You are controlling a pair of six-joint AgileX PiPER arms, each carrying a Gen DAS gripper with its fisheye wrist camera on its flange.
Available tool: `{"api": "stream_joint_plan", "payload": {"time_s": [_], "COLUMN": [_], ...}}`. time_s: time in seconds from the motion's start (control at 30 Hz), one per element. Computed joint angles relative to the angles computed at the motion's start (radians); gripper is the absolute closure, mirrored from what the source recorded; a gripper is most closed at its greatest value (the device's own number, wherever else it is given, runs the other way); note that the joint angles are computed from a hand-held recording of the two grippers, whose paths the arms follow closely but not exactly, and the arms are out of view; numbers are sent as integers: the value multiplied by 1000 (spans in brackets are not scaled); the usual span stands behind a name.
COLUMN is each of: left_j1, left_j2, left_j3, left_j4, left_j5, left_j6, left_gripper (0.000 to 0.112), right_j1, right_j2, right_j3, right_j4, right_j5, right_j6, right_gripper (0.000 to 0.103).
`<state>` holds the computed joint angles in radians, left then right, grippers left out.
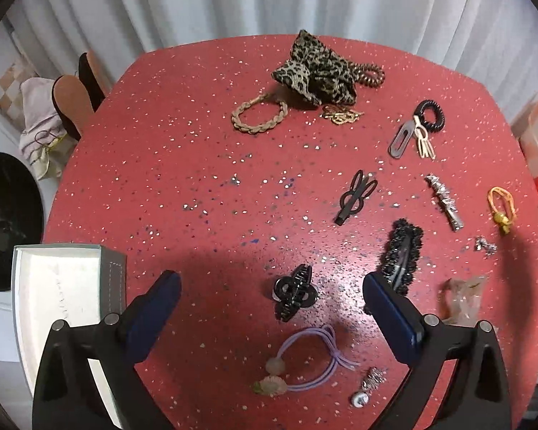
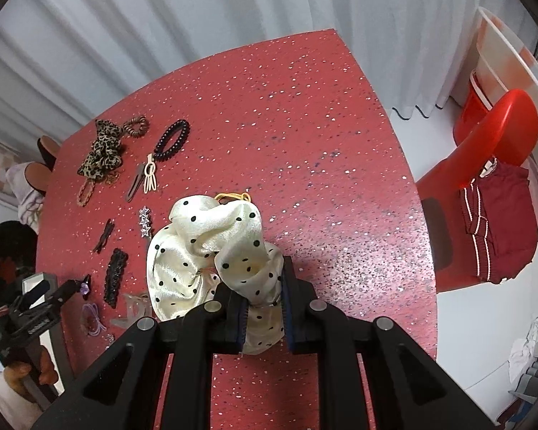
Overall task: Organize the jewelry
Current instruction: 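Close the right gripper on the scrunchie while the left gripper grasps the black claw clip, then carry the scrunchie and claw clip into the white tray and release both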
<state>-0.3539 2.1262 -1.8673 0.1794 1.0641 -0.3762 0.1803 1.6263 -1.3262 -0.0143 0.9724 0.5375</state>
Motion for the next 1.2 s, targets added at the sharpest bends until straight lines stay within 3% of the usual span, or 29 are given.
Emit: {"api": "stream_joint_plan", "payload": {"time_s": [0.03, 0.2, 0.37, 0.43, 0.63, 1.0, 1.2], "left_j1": [4, 16, 25, 22, 23, -48, -54], "left_j2": [13, 63, 56, 50, 16, -123, -226], "left_j3": [-9, -37, -17, -10, 13, 30, 128], "left_j4": [-14, -72, -109, -109, -130, -76, -38], "left_j5": [4, 32, 7, -1, -1, 81, 85], "left_j6": [12, 74, 99, 110, 75, -41, -141], "left_gripper": [23, 46, 64, 80, 80, 80, 80], "right_j1": [1, 5, 18, 24, 42, 101, 145], "right_j2": [1, 5, 2, 2, 1, 14, 40], "right_j3": [-1, -3, -2, -5, -19, -68, -121], "right_j4": [1, 11, 15, 19, 36, 95, 130], "right_j5": [0, 3, 5, 7, 11, 39, 66], "right_j6": [1, -3, 0, -1, -9, -53, -97], "right_gripper": [86, 86, 86, 86, 86, 86, 86]}}
